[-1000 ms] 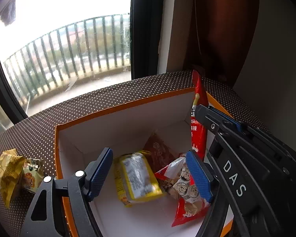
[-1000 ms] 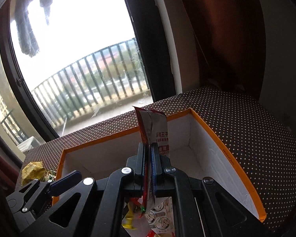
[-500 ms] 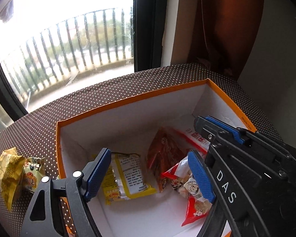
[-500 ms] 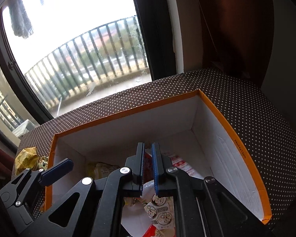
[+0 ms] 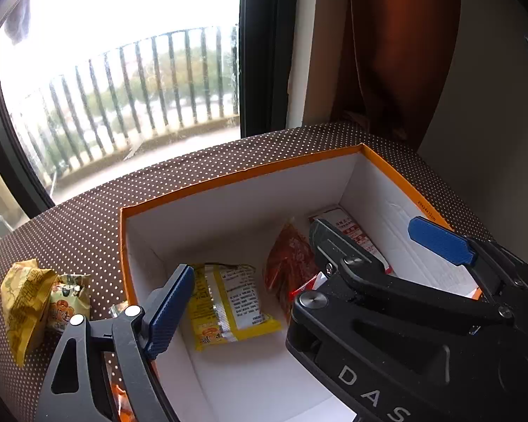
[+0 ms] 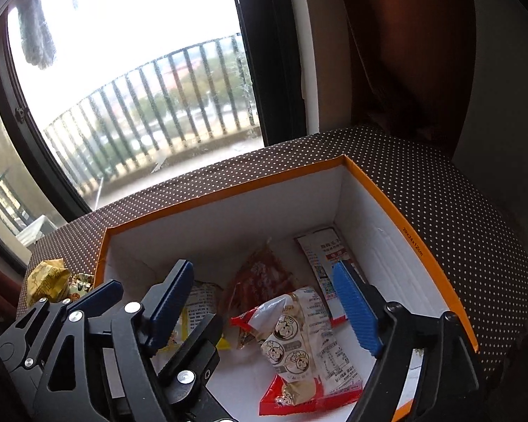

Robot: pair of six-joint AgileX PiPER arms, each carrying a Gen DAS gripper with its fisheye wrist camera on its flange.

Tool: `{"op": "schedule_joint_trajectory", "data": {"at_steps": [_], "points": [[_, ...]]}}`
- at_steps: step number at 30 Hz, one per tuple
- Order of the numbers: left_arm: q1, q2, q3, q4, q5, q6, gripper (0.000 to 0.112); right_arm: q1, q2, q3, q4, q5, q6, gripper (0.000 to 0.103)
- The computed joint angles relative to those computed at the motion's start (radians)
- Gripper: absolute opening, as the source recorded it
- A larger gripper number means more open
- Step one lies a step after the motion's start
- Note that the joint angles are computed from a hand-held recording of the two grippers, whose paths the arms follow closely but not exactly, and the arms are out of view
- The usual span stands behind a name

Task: Organize snacks
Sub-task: 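Open the left tool to drop the noodle packet while the right tool drops the white-red packet, then withdraw both tools from the box toward the orange sausage packet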

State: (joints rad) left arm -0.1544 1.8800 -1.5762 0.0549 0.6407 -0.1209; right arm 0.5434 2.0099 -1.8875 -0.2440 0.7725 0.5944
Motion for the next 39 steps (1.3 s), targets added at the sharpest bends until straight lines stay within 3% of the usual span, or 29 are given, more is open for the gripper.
{"op": "schedule_joint_trajectory", "data": {"at_steps": [7,13,29,39], "points": [[-0.009,-0.086,0.116,0.000,-0.071,-0.013,0.087,0.035,-0.065,0.086,-0.082,-0.010,0.066,0.086],[-0.033,-0.204,0.268,0.099,-0.169,-0.116,0.087,0.081,-0.156,0.202,-0.174,-0.073,0.119,0.086],[-0.058,-0.462,0.530,0.345,-0.243,-0.370,0.087,0.236,-0.278,0.334,-0.378,-0.091,0.316,0.088],[-0.005,-0.607,0.673,0.394,-0.280,-0.418,0.087,0.342,-0.307,0.376,-0.495,-0.089,0.429,0.090]]}}
